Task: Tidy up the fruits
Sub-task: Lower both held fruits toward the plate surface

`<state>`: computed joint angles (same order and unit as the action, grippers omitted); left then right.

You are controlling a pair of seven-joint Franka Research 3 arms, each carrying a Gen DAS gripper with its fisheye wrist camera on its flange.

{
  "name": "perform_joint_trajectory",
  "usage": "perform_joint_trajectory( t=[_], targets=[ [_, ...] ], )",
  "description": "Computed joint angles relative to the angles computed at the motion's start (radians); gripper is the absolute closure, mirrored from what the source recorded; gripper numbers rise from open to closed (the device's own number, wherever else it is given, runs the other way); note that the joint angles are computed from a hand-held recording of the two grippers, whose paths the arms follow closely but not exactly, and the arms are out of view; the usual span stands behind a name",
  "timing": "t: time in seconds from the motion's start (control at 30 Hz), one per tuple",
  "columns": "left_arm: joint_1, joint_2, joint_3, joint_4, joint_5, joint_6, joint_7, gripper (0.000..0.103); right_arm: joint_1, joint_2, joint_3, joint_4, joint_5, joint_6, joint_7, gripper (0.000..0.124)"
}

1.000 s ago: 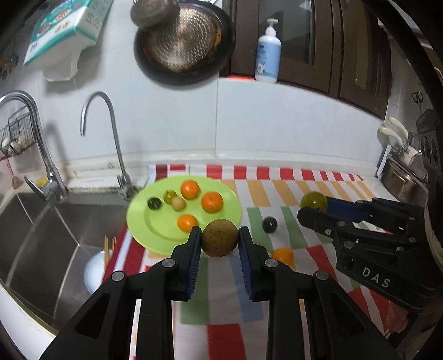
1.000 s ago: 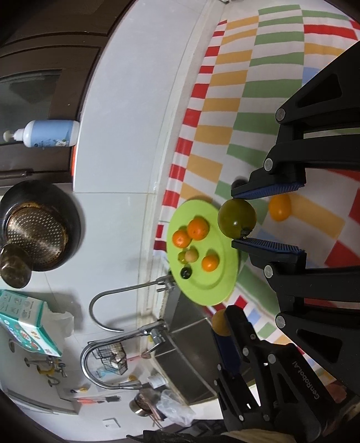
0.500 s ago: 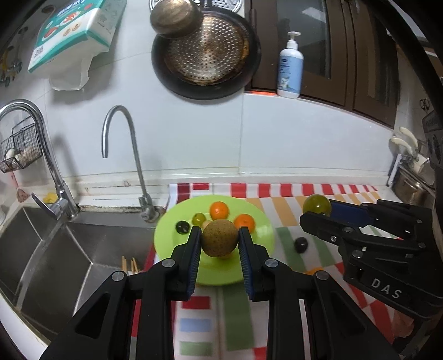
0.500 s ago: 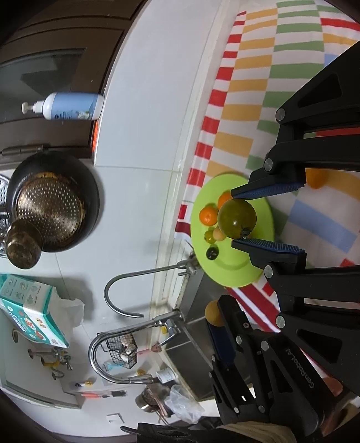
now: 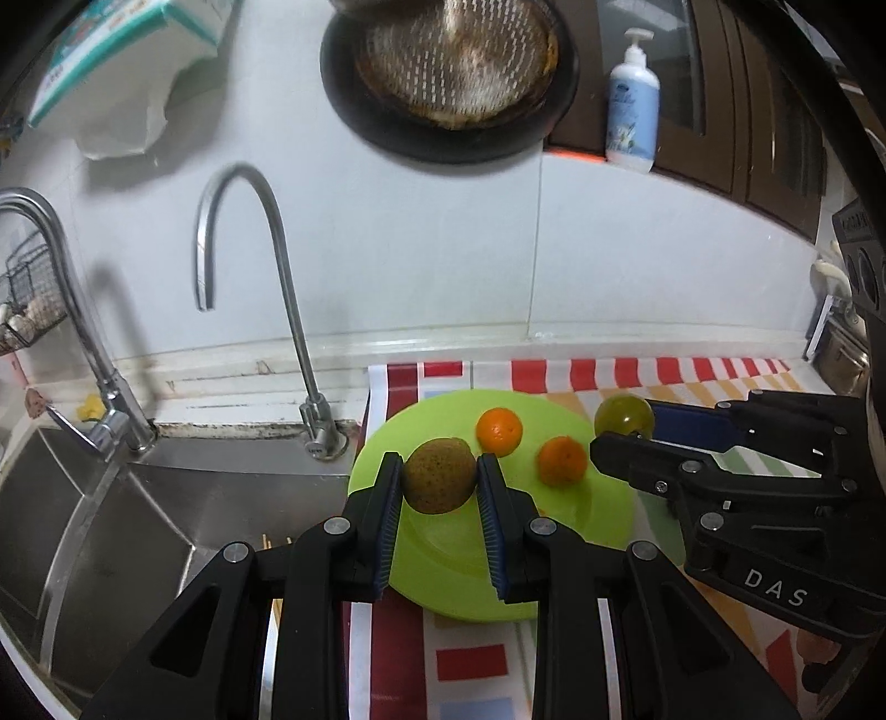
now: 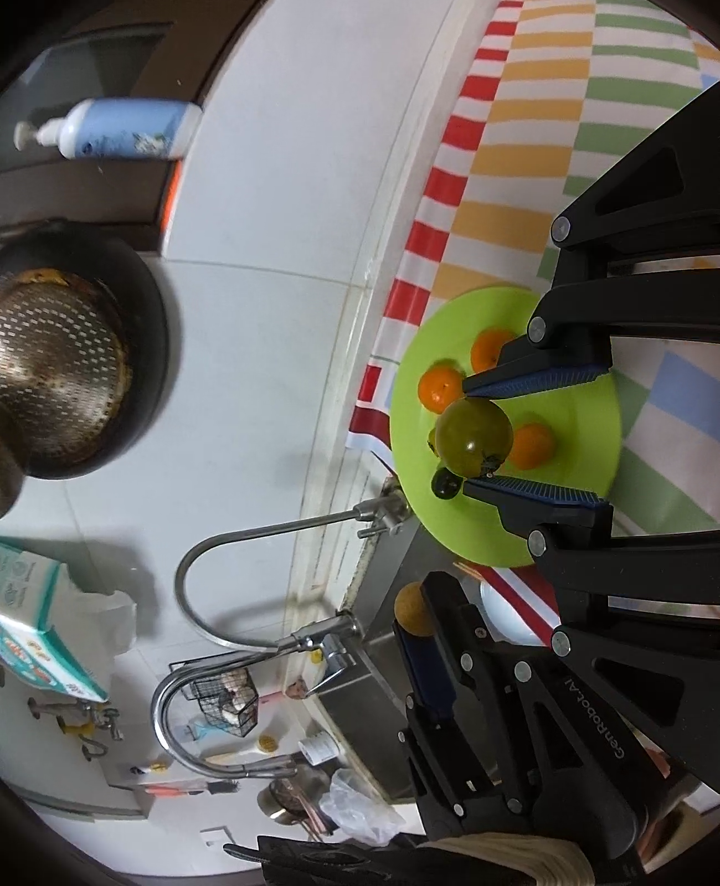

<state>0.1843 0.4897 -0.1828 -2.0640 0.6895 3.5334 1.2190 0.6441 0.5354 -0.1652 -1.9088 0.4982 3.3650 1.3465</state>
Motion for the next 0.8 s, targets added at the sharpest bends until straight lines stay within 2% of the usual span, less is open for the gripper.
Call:
perform_joint_trajectory(
  t=[0.1,0.13,0.37,0.47,0.63,0.73,0.8],
  targets=[
    [0.089,0.064,-0.098,0.079,0.090,-0.078,-0.031,0.076,-0.011,0.045,-0.005,0.060,-0.014,-0.051,0.009,0.094],
    [0.101,0.077,-0.114,0.093,0.097,-0.093,-0.025,0.076,-0.029,0.058,0.009,0.080,-0.026,-0.068,0.017,0.094],
    [0.196,0.190,-0.259,0.198,0.081,-0.218,0.086,0.076,-0.093,0.138,0.036,0.185,-0.122,-0.156,0.091,0.094],
    [0.219,0.230,-0.303,0.230,0.052,-0.267,0.141,0.076,-0.119,0.166,0.051,0.223,-0.158,-0.184,0.120,0.094],
    [0.226,0.278,-0.341,0.278,-0.006,-0.346,0.228,0.076,-0.150,0.202,0.068,0.275,-0.205,-0.234,0.168,0.094],
    [0.196,0.274,-0.311,0.284,-0.040,-0.355,0.253,0.073,-0.171,0.211,0.085,0.289,-0.226,-0.252,0.189,0.093],
    [0.159,0.251,-0.264,0.270,-0.064,-0.334,0.249,0.071,-0.166,0.209,0.076,0.285,-0.237,-0.246,0.209,0.088]
  ],
)
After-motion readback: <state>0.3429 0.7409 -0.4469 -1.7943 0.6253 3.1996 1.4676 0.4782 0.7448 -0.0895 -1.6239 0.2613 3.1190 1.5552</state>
